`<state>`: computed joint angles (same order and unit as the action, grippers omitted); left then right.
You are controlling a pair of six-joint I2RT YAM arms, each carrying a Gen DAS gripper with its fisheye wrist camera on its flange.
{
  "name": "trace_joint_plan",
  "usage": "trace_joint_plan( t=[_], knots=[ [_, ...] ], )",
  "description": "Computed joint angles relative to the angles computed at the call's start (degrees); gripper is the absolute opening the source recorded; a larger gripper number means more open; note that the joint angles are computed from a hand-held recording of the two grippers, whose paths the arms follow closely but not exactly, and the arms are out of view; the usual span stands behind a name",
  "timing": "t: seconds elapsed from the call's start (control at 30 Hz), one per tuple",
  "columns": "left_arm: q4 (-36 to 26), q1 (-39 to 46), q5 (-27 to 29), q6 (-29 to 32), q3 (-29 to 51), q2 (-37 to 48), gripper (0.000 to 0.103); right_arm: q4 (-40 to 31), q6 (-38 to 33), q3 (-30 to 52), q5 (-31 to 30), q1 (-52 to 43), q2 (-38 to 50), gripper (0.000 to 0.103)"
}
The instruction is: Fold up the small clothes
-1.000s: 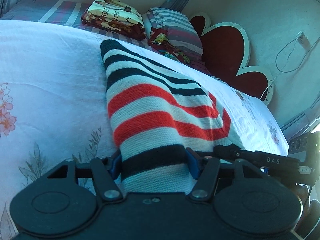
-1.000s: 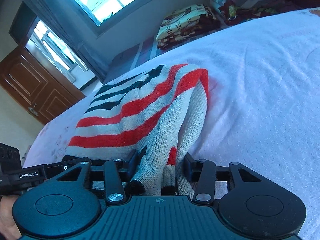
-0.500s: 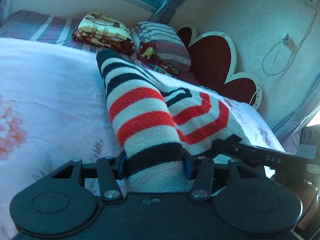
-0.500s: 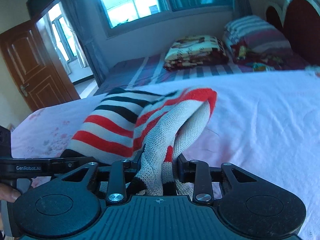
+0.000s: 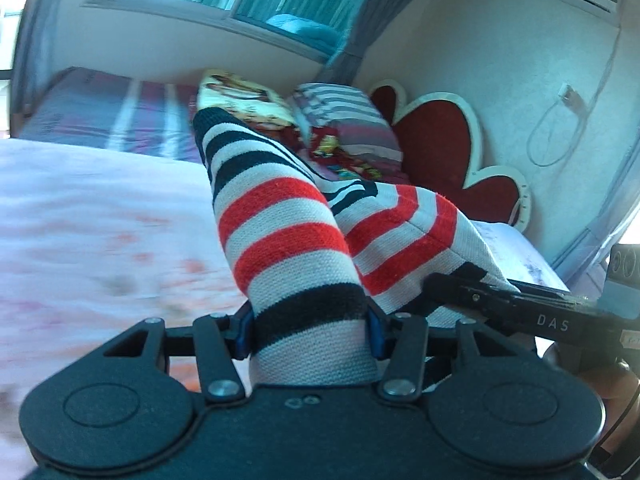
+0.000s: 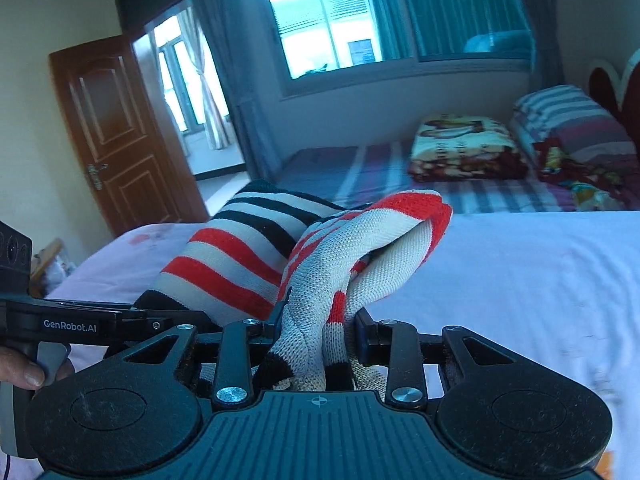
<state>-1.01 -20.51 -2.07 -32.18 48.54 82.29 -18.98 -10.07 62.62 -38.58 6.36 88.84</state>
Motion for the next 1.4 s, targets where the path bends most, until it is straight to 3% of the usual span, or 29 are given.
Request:
trace_joint_plan(
  t=[0.2, 0.4, 0.43, 0.53, 0.63, 0.73, 0.77, 0.8, 0.83, 0.87, 1.0, 1.13, 1.2, 1.27, 1.4],
  knots=[
    [-5.3, 8.9, 3.1, 3.2, -9.7, -12.0, 0.049, 11.3, 12.7, -5.0, 7.0, 16.2, 1.9, 0.033],
    [-4.4, 17.3, 9.3, 4.3, -16.3, -13.4, 0.050, 20.2, 18.1, -7.0, 10.8, 23.5, 10.1, 0.033],
    [-2.3, 19.8, 12.0, 4.6, -18.1, -13.2, 0.053, 21.4, 18.3, -7.4, 11.6, 23.5, 11.4, 0.034],
    [4.9, 22.5, 15.2, 2.2, -22.9, -12.7, 0.073, 21.4, 20.4, -6.4, 8.0, 20.2, 16.6, 0.043],
    [6.9, 22.4, 14.3, 1.1, -25.4, -14.4, 0.077, 21.3, 22.7, -4.5, 4.9, 18.3, 18.8, 0.050],
    [0.0, 23.3, 12.6, 2.2, -26.9, -23.0, 0.082, 22.5, 23.2, -6.2, 6.8, 16.3, 15.0, 0.051],
    [-2.1, 24.0, 12.3, 2.6, -27.2, -26.1, 0.078, 22.8, 22.1, -6.7, 6.8, 15.5, 13.4, 0.050],
    [-5.0, 24.1, 10.0, 2.9, -29.0, -32.0, 0.073, 22.7, 20.4, -6.8, 6.4, 15.1, 11.9, 0.038],
    [-7.8, 22.2, 5.7, 2.6, -28.9, -35.9, 0.056, 22.4, 18.0, -7.1, 5.8, 15.1, 10.2, 0.018],
    [-9.0, 21.1, 3.9, 3.4, -28.0, -37.3, 0.047, 20.8, 15.1, -6.1, 6.0, 16.1, 9.4, 0.012],
    [-7.5, 15.3, 0.9, 9.3, -21.9, -28.7, 0.046, 16.8, 7.5, -3.6, 9.8, 21.3, 9.1, 0.011],
    [-8.6, 7.6, -7.6, 11.4, -18.0, -18.7, 0.047, 10.8, 1.4, -1.4, 16.8, 24.7, 13.3, 0.009],
    [-5.7, 5.2, -10.4, 9.8, -19.9, -18.2, 0.048, 12.6, -0.9, -2.9, 21.2, 26.0, 14.1, 0.002],
    [-5.7, 2.8, -13.6, 10.1, -20.1, -17.9, 0.048, 15.3, -1.6, -4.6, 23.8, 26.9, 14.2, 0.001],
    [-10.3, 2.3, -14.5, 10.0, -19.3, -21.5, 0.046, 16.2, 0.2, -6.9, 27.1, 27.6, 12.0, 0.002]
  ],
)
